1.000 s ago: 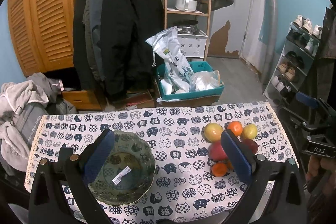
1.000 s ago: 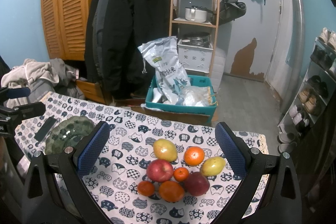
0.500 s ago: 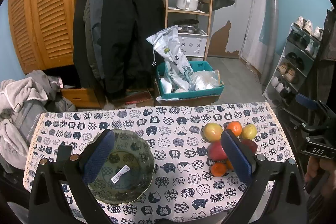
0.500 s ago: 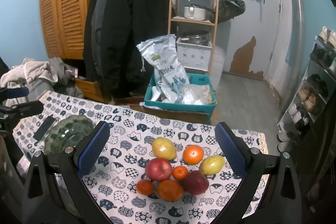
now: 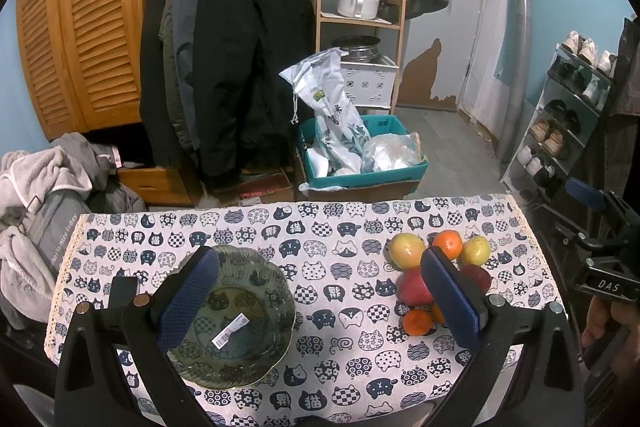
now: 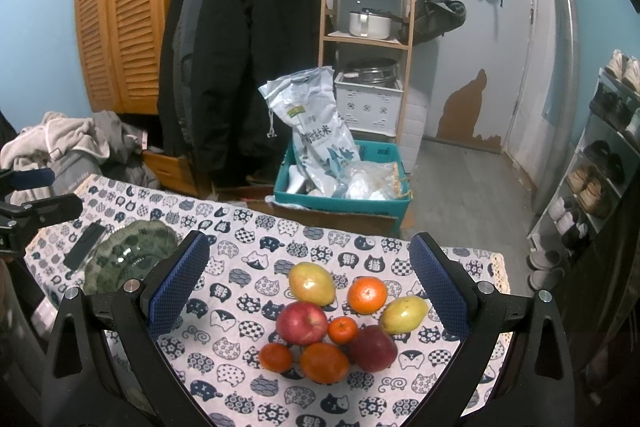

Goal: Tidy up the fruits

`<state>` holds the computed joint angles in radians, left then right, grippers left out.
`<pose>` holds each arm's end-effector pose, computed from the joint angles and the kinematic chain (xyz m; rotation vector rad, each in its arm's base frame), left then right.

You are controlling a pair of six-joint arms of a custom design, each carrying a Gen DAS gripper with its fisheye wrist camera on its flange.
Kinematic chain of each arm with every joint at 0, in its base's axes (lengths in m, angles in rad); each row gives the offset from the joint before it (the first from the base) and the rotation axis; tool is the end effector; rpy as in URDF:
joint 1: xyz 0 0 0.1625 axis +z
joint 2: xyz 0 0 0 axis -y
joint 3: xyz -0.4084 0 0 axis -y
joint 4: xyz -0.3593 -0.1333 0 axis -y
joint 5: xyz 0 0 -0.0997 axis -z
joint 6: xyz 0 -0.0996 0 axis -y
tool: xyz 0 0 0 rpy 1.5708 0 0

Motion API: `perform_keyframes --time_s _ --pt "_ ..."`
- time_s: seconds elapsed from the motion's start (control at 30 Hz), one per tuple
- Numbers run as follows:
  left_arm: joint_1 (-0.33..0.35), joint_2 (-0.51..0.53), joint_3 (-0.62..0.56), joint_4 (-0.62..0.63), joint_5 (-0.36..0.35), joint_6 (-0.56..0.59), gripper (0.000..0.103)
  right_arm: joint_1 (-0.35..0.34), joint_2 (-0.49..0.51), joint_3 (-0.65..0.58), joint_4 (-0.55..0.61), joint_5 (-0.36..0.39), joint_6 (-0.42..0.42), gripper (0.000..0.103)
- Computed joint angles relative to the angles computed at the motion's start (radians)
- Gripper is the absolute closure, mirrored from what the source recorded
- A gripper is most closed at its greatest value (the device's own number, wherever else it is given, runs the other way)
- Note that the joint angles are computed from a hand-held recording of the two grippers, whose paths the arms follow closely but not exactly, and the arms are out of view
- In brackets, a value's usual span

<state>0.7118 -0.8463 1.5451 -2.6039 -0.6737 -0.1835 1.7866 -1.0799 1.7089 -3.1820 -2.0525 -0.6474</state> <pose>-0.3621 -0.5912 0.2112 0.6020 2.2931 -0.9121 0.2161 -0.5790 0.3452 0.6785 -2.1858 1.0661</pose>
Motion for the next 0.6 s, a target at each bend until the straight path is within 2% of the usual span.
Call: perform_keyframes --time_s 0.6 --pt "0.003 0.001 -0.002 0.003 -0.016 -0.005 0.001 -0.010 -0.013 0.000 0.016 0.016 0.007 0.004"
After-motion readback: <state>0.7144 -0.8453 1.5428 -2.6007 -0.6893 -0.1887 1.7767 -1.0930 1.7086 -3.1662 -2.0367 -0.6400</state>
